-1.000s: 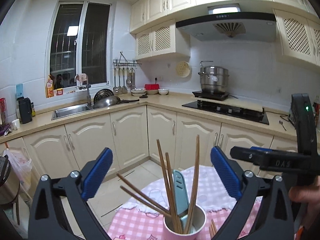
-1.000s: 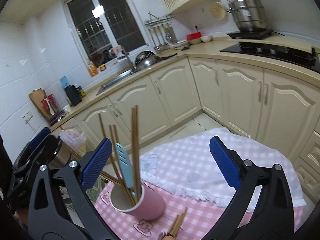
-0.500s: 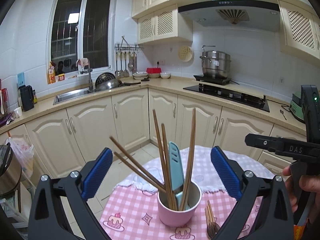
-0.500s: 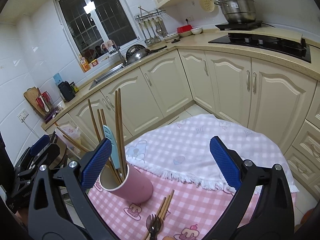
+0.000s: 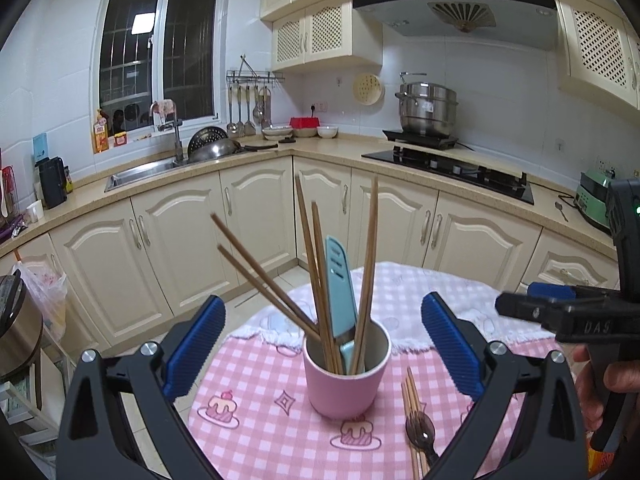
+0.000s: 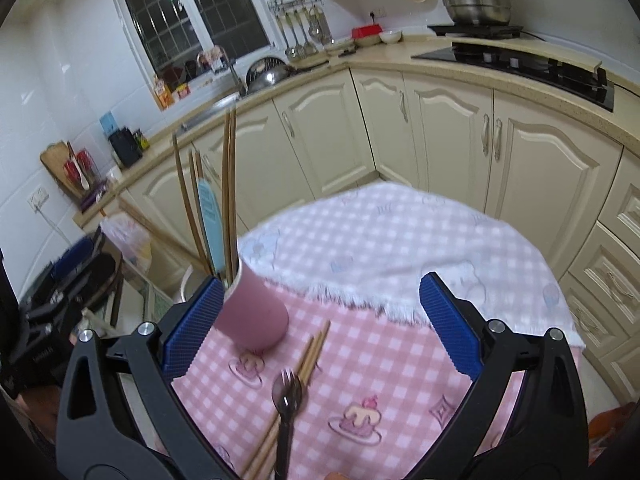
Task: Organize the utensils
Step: 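Move both open tools back down toward the fork and chopsticks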
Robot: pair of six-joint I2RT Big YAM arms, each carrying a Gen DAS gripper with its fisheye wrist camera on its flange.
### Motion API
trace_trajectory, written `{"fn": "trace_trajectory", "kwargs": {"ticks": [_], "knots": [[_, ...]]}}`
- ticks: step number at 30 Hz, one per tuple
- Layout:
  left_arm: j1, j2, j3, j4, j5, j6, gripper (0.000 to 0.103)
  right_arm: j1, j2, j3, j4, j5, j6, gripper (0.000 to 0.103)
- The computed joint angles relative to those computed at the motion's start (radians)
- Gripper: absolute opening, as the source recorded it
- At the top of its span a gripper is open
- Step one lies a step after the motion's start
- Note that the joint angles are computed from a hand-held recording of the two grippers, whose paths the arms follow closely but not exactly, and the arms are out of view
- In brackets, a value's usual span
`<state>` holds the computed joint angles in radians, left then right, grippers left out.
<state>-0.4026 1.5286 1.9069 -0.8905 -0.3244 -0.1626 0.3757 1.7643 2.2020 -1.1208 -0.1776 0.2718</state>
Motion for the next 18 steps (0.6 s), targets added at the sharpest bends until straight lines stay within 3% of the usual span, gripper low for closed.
{"fn": "trace_trajectory", "kwargs": {"ticks": [15,18], "knots": [[-0.007,-0.028,-0.114,-0.065,0.032,-0.069,0.096,0.073,-0.064,-0.237,-0.089,0.030,-0.104,0.096],[-0.011,-0.032,-0.136,-0.073,0.035,-0.082,0.096,0.084,-0.065,-0.267,-0.100,0.000,-0.101,0.085]]}}
